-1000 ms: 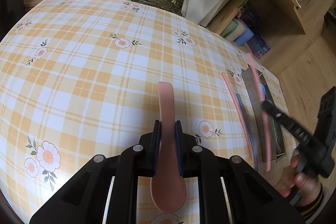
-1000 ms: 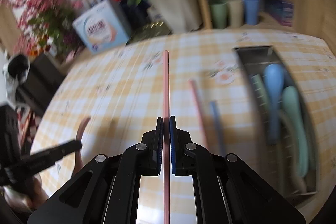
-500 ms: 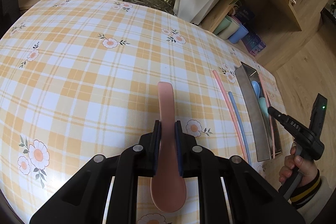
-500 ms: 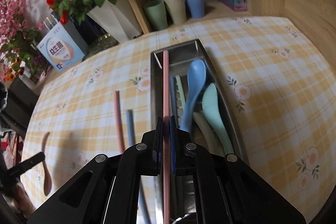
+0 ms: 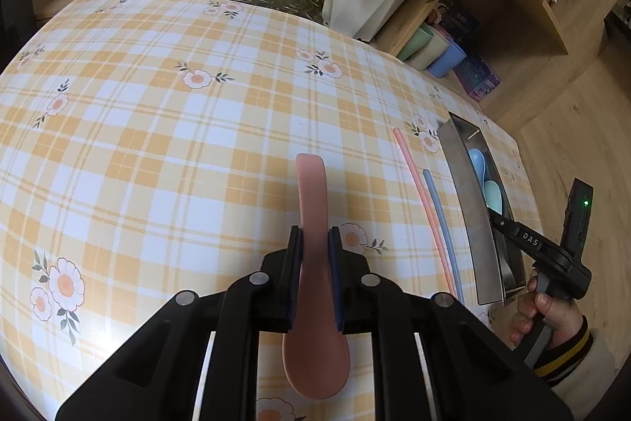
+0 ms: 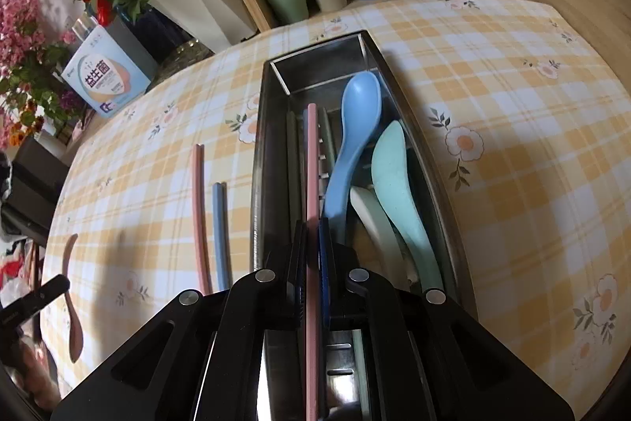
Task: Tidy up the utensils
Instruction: 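Carry the pink chopstick into the basket and open the right tool while the left tool holds the pink spoon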
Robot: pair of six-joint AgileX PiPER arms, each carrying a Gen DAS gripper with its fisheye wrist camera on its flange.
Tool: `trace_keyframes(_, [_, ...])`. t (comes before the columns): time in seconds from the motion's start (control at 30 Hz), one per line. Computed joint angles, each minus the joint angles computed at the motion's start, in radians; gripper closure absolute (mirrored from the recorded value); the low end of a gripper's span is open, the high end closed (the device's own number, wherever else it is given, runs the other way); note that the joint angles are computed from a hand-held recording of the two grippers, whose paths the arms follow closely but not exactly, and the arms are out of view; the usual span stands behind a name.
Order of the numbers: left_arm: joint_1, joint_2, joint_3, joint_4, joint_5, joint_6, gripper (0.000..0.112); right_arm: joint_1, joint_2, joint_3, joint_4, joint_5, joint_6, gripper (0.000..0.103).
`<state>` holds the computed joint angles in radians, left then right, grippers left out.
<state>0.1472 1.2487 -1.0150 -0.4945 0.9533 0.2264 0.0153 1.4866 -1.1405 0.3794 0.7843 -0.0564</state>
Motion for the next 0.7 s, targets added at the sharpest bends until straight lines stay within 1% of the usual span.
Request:
trace_keyframes(0.2, [-0.045,-0.001,-0.016,0.038,0.000,-0.049,0.099,-0.016,0.004,-0.005,0.030,0.009,-0.015,0.097])
trace_keyframes(0.27, [-0.061,-0.002,-0.023,0.053,-0.001,-0.064,0.099,-0.029,-0.004,0.001,0.061,0.012,-0.041,0.095])
trace_keyframes(0.43, [-0.111,0.010,-0.047,0.086,0.002,-0.115,0.099,-0.076,-0.051,0.015,0.102,0.021,-0.073,0.095])
trace_keyframes(0.5, [-0.140,0.018,-0.061,0.100,0.001,-0.137,0.099,-0.098,-0.077,0.018,0.098,0.031,-0.074,0.095])
trace_keyframes(0.7, [-0.238,0.071,-0.135,0.116,0.014,-0.217,0.099,-0.168,-0.149,0.022,0.018,0.087,-0.067,0.095])
